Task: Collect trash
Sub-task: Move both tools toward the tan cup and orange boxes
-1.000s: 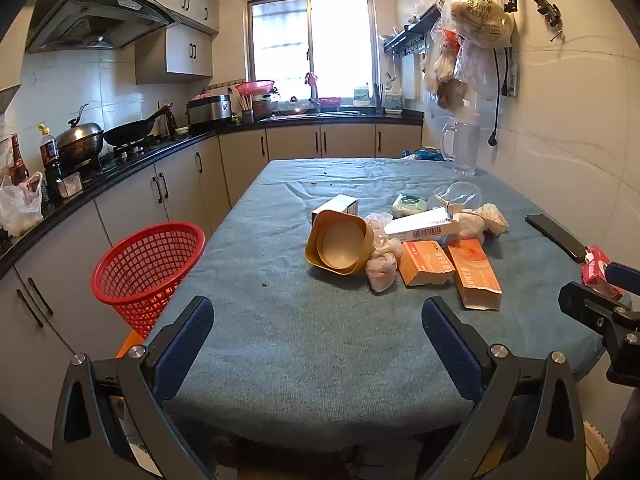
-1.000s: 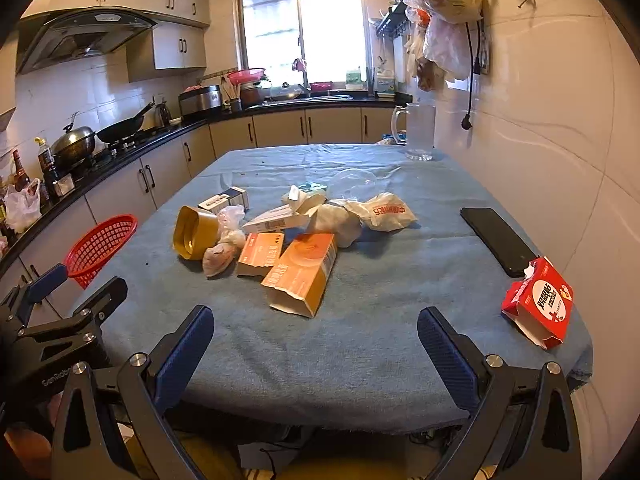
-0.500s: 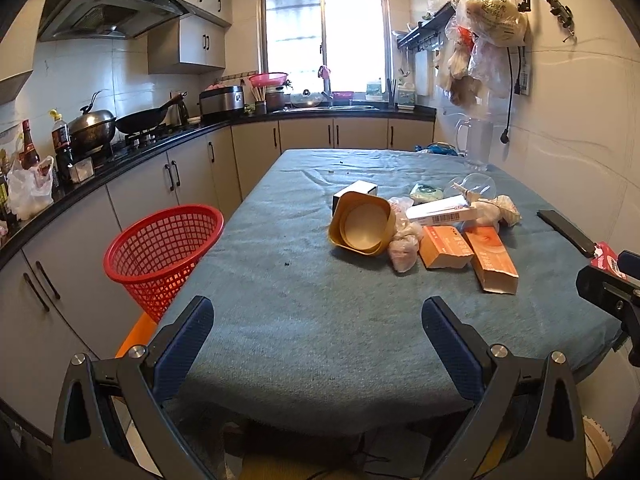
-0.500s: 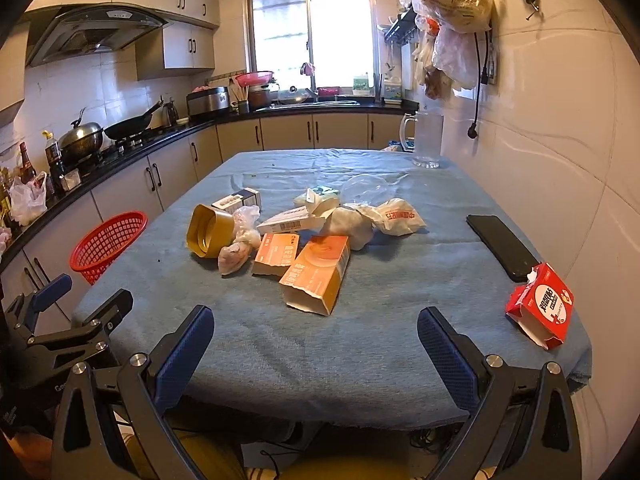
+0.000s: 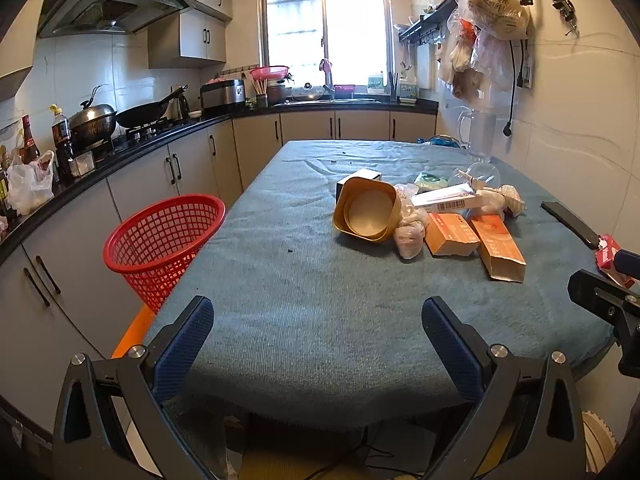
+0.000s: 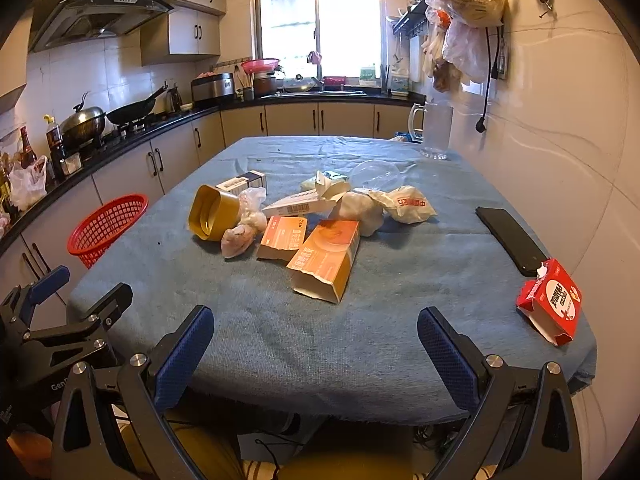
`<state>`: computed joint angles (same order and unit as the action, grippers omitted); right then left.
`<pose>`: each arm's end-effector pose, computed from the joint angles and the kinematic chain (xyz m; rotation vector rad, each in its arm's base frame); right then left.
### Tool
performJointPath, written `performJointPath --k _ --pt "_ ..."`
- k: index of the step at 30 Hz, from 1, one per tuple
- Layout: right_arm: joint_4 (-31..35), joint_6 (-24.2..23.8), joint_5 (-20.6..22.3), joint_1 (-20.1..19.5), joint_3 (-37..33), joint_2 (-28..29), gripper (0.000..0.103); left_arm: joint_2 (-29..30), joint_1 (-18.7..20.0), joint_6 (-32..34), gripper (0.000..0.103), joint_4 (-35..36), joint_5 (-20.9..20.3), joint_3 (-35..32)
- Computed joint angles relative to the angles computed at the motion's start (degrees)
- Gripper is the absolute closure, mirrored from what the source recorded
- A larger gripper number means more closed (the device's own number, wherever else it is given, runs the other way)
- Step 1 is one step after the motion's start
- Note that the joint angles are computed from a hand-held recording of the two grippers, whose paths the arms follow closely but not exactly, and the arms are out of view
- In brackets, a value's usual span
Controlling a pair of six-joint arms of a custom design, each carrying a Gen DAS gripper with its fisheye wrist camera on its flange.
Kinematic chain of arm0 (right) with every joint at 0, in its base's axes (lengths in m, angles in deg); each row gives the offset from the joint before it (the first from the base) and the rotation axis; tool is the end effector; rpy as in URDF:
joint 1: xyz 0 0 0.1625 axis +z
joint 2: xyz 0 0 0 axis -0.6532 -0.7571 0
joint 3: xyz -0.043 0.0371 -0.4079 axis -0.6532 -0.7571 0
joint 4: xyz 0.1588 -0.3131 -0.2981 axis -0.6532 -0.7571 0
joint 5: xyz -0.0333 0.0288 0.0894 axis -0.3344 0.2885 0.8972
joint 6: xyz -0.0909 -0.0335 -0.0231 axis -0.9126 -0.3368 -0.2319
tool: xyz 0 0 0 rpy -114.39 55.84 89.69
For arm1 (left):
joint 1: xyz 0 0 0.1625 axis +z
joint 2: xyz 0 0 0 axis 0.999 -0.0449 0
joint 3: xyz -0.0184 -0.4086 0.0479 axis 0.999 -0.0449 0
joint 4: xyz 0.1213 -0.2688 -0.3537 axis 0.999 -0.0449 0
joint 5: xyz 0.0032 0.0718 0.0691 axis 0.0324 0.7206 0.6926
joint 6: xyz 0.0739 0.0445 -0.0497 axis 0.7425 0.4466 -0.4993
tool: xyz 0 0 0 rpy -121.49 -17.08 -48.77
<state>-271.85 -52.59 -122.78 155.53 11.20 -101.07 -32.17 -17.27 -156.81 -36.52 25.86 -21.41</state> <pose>0.3605 -0.6786 0.0440 -0.0397 -1.9269 1.2221 -0.1002 -0.7718 0.2860 1.0836 2.2525 -0.9684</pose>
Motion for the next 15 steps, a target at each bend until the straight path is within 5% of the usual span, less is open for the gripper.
performJointPath --k 11,15 --pt "2.8 0.8 0.3 -0.5 -1.3 0.4 0.0 0.9 0.2 0.0 0.0 1.0 0.0 -1.3" --pt "7.5 5.7 2.6 -1.3 0.8 -1.6 0.0 2.7 0.3 0.4 0.0 3.2 0.2 -4.4"
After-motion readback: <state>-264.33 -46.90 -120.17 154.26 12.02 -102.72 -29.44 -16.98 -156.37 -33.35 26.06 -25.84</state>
